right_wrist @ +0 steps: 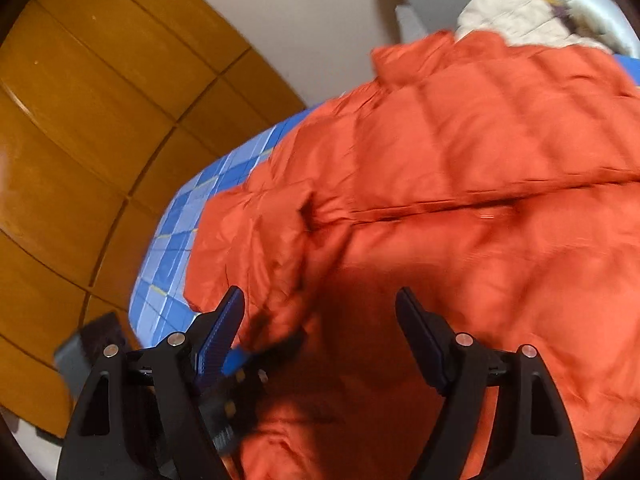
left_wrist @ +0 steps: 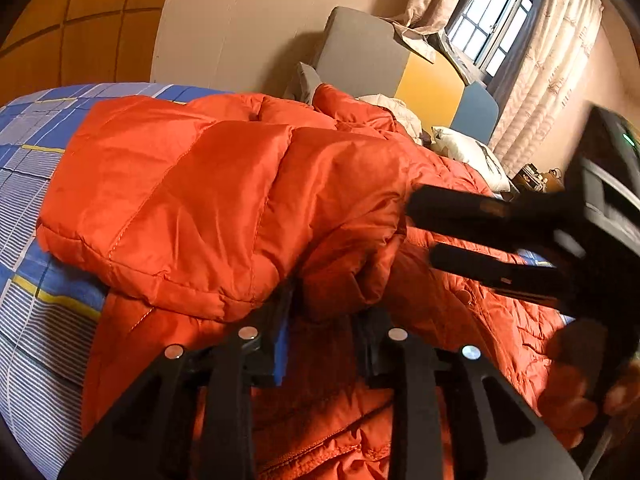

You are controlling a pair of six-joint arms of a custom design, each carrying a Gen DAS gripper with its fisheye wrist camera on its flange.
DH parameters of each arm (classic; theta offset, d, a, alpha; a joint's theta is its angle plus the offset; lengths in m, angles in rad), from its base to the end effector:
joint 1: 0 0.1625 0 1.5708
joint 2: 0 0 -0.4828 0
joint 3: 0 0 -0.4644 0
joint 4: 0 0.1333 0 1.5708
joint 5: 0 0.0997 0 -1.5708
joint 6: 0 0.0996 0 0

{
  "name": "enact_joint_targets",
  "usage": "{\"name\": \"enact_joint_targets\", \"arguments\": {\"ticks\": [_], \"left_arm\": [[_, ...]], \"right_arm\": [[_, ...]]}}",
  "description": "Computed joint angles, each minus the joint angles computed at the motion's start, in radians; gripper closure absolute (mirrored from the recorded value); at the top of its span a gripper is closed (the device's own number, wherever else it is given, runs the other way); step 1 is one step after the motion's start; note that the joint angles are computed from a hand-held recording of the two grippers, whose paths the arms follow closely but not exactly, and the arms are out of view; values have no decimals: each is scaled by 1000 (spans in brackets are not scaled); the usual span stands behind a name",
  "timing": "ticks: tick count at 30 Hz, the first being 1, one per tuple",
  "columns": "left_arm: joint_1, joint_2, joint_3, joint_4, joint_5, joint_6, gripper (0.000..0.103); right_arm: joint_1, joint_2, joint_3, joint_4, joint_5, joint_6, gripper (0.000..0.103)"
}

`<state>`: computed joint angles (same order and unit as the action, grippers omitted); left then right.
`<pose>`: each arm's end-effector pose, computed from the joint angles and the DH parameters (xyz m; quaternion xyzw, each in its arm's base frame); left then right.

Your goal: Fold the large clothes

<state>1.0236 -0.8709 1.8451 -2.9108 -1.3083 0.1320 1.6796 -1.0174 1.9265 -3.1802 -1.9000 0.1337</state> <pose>-0.2280 -0.6801 0.0935 0.3023 0.9271 -0.2030 0.0888 0.1739 -0.6611 0.1990 -0.0677 -0.9259 0.3545 0.1119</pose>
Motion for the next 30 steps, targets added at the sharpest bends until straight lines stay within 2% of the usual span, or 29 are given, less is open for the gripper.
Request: {"name": "enact_joint_targets", "arguments": {"ticks": [2,3,4,5,6,7,8,9,10,14,17,19,23,30], "left_arm": [[1,-3,3,-4,-6,-5,67],[2,-8,8,-9,-10,-9,60],[3,-15,16,-15,-12,-15,56],[4,-22,22,-22,-12,-22,51],[5,-32,33,-32,-7,-34,50],[7,-39,40,-39,0,-46,50],[12,-53,53,-54,6,-73,45],[14,-61,61,-70,18,-89,35],[14,-66,69,-87,35,-100,34],[15,-69,63,-99,153,-169,36],[24,-55,28,-55,198,-230,35],[29,-45,8,-38,198,-242,35],[28,-4,-51,-2,249,-254,34],[15,84,-177,99,354,-279,36]], "right_arm": [[-4,27,-41,53,16,16,43],[-4,34,-55,70,21,14,54],[0,44,-72,92,5,10,60],[3,48,-81,100,6,5,73],[4,49,-84,100,9,0,81],[12,50,-89,95,-7,-17,82],[20,50,-93,92,-18,-33,86],[25,51,-98,90,-27,-44,87],[35,52,-103,74,-46,-58,88],[54,36,-112,5,-73,-79,92],[63,14,-119,-25,-92,-99,92],[65,-4,-122,-50,-117,-117,92],[49,-37,-121,-68,-141,-127,92],[14,-80,-97,-103,-144,-131,92]]}}
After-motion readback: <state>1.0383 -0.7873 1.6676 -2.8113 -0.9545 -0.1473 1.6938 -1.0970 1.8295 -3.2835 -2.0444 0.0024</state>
